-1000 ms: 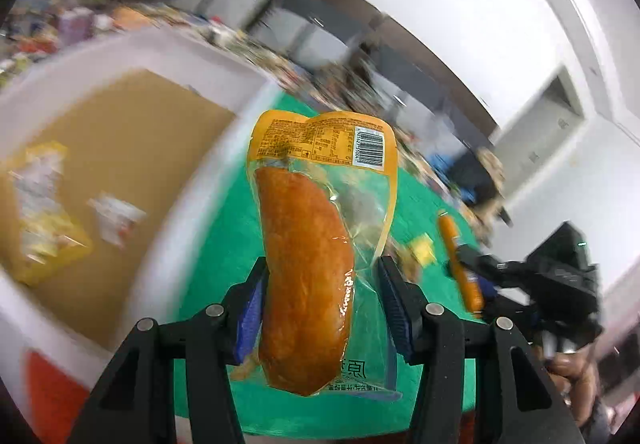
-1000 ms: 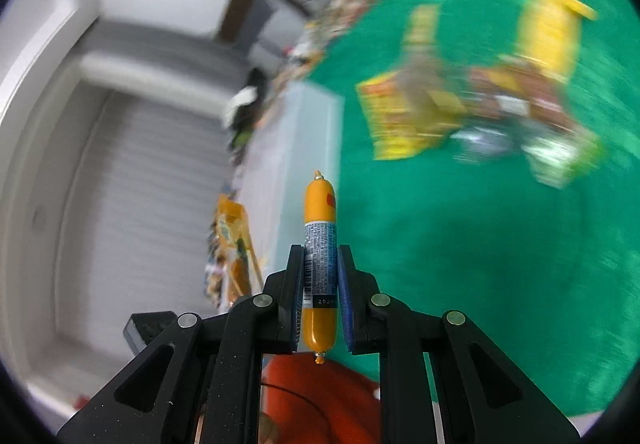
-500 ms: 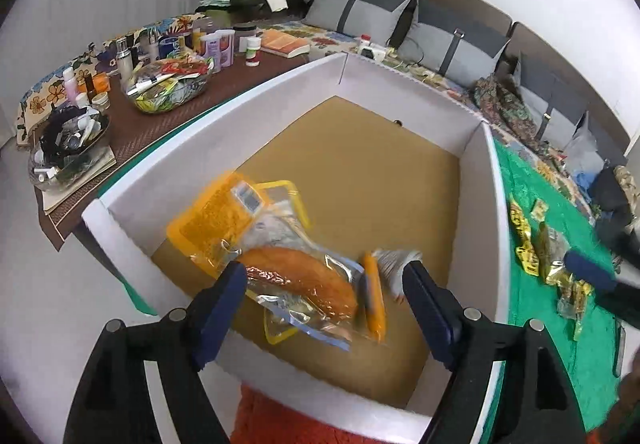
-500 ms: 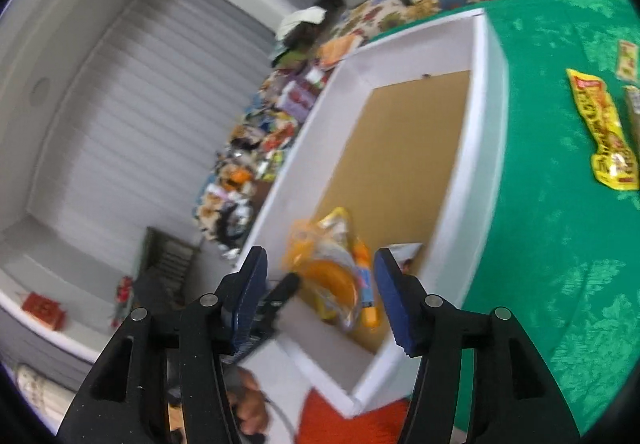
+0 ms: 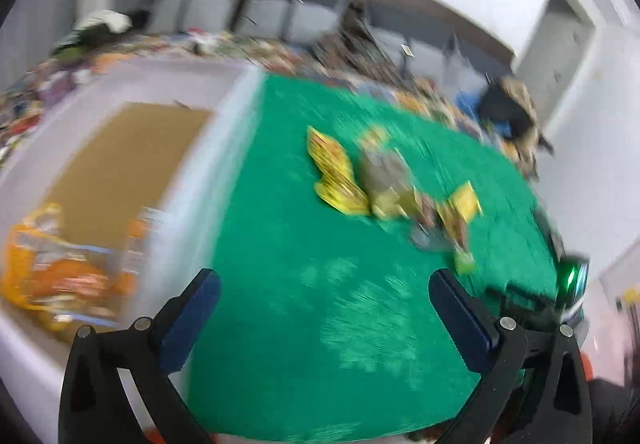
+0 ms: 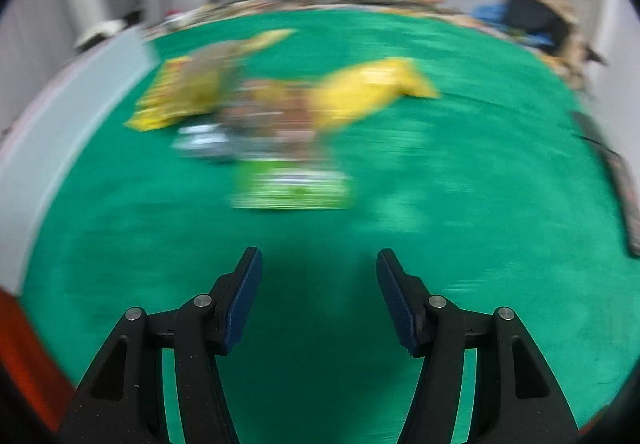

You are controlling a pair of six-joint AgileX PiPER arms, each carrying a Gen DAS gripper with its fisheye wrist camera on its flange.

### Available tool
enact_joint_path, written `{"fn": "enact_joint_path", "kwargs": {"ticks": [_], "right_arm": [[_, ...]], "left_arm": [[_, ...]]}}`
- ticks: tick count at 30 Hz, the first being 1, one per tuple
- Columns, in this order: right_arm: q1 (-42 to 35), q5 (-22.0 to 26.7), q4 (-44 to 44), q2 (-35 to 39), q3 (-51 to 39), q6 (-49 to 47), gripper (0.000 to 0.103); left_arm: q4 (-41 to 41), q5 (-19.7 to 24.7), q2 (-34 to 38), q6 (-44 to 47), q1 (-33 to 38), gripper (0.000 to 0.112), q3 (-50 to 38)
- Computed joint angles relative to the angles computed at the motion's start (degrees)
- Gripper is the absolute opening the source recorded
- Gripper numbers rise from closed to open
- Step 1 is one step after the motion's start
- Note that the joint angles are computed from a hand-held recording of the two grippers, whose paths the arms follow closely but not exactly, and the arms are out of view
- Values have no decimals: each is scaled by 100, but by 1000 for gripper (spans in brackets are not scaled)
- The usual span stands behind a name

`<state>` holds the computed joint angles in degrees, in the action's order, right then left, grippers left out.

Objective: Organize snacks

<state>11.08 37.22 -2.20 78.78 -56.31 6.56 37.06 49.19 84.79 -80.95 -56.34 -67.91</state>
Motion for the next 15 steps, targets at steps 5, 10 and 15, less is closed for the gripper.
{"fn": "enact_joint_path", "kwargs": {"ticks": [5, 10, 15], "right_arm": [[-1134, -120, 347, 196, -94, -693, 63], [-1522, -232, 548, 484, -355, -1181, 66], [-1737, -559, 912, 625, -277, -1722, 76]], "left_arm": [[-625, -101, 1790, 881, 259, 102, -1195], [-871, -68, 2691, 1244, 538, 102, -1951], [-716, 96, 3203, 1160, 745, 102, -2427]]}}
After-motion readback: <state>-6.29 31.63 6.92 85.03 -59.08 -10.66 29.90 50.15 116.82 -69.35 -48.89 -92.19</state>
